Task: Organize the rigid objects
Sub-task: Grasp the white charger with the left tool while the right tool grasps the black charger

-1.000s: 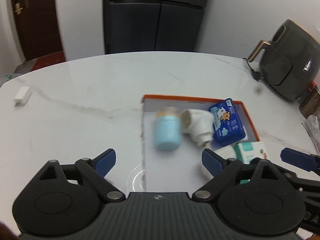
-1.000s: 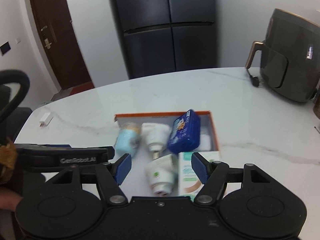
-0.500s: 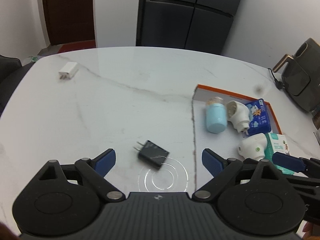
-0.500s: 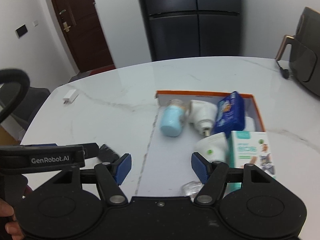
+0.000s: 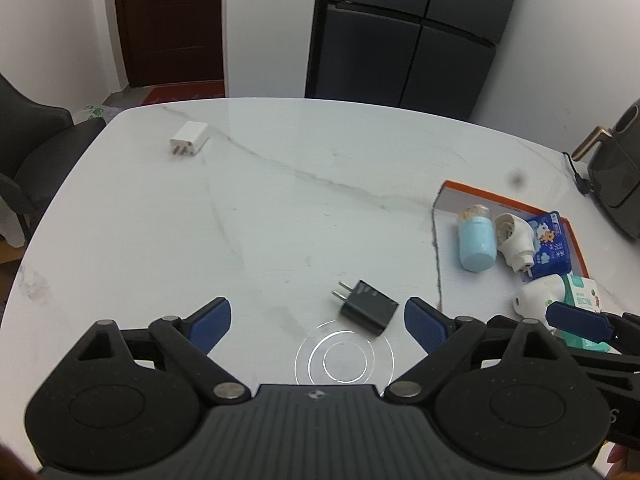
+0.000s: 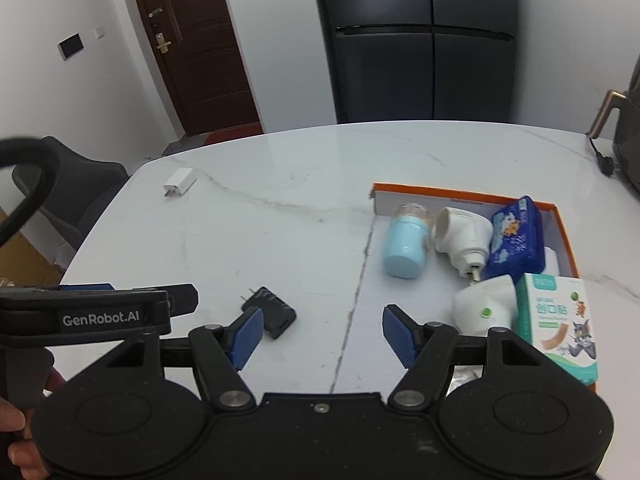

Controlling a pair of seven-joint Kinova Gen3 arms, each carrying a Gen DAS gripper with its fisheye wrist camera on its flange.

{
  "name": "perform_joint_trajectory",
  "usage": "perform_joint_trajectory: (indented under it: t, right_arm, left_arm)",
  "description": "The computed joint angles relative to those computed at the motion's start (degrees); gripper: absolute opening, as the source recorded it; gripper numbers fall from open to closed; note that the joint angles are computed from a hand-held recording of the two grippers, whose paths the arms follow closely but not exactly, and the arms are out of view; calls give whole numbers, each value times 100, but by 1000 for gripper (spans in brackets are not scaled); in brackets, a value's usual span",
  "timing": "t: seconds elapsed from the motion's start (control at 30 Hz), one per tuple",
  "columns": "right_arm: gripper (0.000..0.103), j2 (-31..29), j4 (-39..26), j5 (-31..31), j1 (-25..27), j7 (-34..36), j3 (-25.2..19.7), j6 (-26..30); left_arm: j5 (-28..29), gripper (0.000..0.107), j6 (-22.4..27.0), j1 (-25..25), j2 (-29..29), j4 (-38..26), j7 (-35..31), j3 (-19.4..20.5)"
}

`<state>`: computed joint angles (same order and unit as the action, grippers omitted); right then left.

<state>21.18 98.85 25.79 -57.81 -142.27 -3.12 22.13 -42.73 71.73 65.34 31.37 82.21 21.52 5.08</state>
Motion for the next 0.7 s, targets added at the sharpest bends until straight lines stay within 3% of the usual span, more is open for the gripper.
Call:
perform_joint_trajectory:
  t: [0.7]
  right_arm:
    - [80, 417, -647, -122, -360, 94, 2, 191]
  left_arm:
    - [-185, 98, -39, -258, -590, 964, 404, 275]
